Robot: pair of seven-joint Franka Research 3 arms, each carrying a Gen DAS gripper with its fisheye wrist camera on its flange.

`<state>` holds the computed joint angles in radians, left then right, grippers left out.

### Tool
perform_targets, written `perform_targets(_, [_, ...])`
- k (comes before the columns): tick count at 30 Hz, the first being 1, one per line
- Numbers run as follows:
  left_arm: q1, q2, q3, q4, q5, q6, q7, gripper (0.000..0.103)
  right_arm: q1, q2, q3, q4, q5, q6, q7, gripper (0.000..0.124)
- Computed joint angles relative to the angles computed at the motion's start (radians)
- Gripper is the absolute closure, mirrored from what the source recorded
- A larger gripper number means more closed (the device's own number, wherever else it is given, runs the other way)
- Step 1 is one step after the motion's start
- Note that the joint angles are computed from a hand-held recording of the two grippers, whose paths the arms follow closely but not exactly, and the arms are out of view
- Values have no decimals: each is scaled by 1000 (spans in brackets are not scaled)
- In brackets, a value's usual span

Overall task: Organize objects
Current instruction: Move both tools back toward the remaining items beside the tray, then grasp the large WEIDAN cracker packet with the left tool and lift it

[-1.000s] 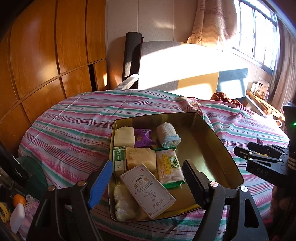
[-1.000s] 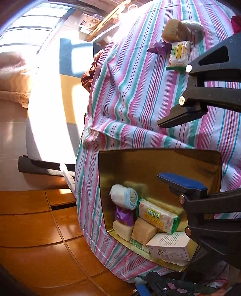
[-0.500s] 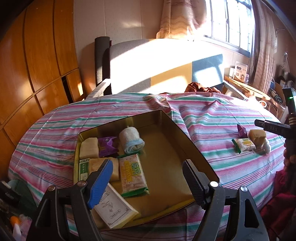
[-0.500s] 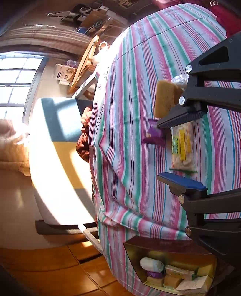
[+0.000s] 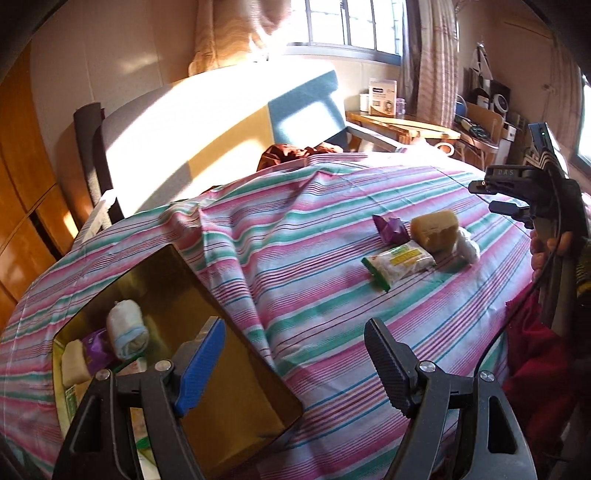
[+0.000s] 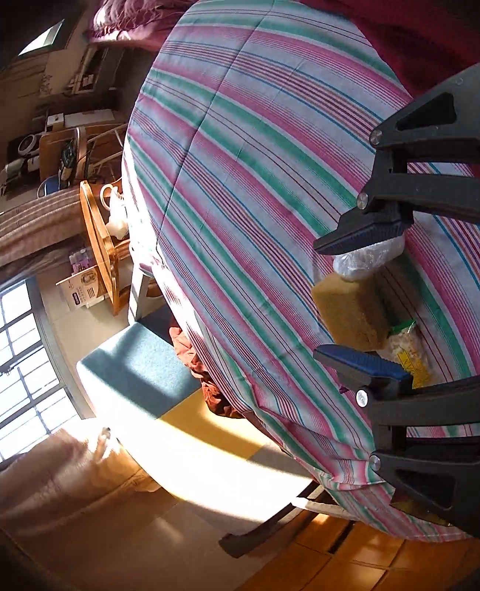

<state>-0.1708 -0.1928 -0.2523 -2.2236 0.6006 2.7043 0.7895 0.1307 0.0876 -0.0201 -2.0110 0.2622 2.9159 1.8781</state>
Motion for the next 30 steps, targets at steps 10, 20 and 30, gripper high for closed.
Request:
perform_targets(10, [-70,284,16,261,-233,-2,403,20,-14,11,22,22,135,-43,-110,72])
perform_targets(20, [-102,552,8,591,-297,-154,693,12,-31,25,37,44,321,-82,-238,68])
perform_targets(30, [-151,722,34,801,-292,-247,759,12,-49,41,40,65,468,-128,-301,66])
